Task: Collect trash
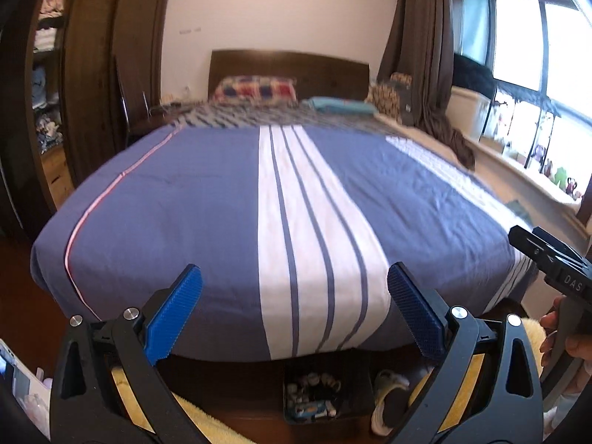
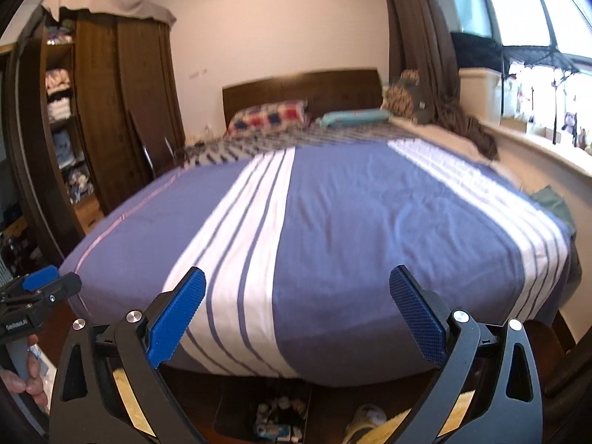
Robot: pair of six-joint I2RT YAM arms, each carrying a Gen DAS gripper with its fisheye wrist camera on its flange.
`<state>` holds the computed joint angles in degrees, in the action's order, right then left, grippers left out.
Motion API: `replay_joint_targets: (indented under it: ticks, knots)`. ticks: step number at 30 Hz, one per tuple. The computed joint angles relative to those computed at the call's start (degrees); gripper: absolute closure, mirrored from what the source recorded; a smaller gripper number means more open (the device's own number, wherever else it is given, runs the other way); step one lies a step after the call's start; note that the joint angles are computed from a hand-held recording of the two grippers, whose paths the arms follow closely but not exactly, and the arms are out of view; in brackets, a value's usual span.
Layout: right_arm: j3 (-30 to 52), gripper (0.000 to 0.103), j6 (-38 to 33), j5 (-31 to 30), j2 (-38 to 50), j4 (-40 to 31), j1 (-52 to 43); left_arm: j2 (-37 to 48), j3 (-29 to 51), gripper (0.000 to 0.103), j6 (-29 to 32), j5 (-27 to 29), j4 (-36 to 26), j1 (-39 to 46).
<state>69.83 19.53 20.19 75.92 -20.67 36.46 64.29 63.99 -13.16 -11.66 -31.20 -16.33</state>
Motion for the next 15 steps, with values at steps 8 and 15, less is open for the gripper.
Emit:
replay_joint_targets:
  ticks: [8,15]
  knots:
    - [-1.4,0.003,-3.3,7.8,-7.5,2.5,3.2,-4.1,1.7,0.008,-0.4,-3.5,-1.1,-2.9]
    - [-1.9,0.003,-5.1,10.5,-10.2,3.7,4.3,-7.5,1.6,0.008,-0.1,-6.8,-1.8,-5.7]
